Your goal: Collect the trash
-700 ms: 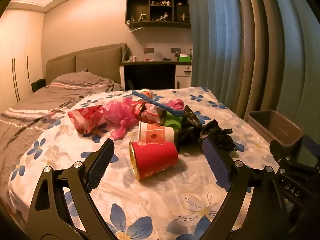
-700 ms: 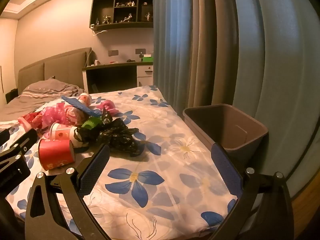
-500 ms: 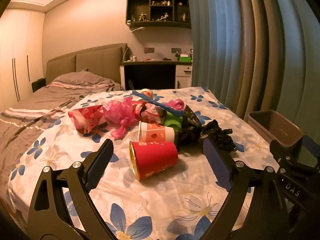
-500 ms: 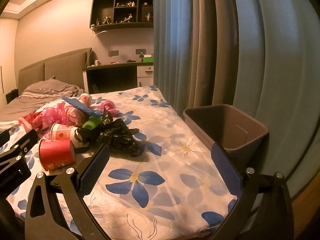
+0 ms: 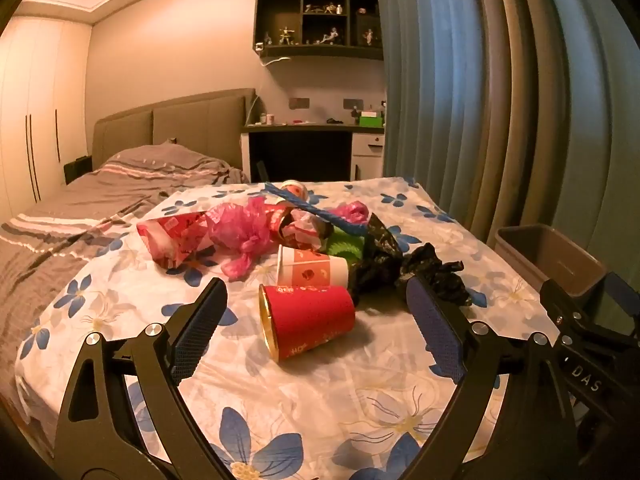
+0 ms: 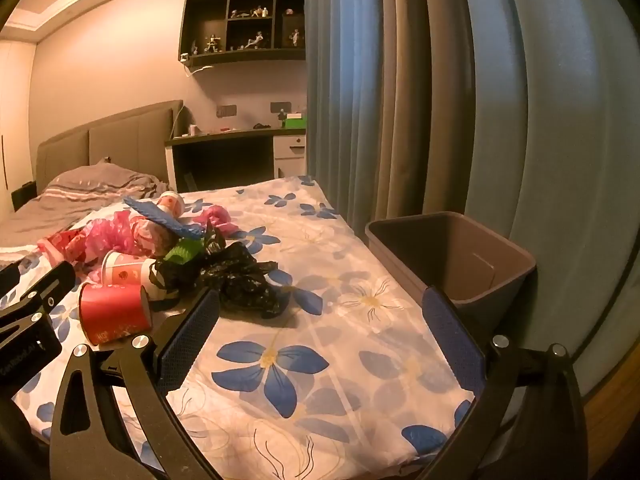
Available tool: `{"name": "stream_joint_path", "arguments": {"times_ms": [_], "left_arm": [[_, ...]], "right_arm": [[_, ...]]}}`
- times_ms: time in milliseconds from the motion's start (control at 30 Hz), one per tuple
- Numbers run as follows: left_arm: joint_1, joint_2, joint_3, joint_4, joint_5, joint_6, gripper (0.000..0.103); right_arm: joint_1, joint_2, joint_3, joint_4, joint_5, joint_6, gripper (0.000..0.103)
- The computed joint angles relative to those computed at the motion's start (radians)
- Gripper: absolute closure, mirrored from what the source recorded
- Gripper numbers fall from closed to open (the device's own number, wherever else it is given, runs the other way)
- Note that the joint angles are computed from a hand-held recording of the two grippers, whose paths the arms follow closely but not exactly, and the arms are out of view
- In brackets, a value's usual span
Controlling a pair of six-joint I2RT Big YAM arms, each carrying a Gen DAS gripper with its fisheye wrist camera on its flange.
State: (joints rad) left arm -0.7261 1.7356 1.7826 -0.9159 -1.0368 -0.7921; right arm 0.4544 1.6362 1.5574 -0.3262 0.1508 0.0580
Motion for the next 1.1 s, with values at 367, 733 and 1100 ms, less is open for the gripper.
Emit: {"name": "stream_joint_path", "arguments": {"times_ms": [367,733,1100], "left_arm": [[-0.002,-0.004,-0.006,0.007,-0.002,0.001,0.013],[-0.002,-0.005,-0.008,0.011,-0.004,0.002,0.013],[-0.002,-0.006,-0.010,0.015,-0.005,0.004,0.013]], "right_arm": [[0.001,0.002,0.003,0.001,0.001,0.002,0.005],[0.000,0.001,0.002,0.004,0.000,0.004,0.005],[-0.004,-0.002,0.004,0.002,-0.004,0.007,0.005]]}}
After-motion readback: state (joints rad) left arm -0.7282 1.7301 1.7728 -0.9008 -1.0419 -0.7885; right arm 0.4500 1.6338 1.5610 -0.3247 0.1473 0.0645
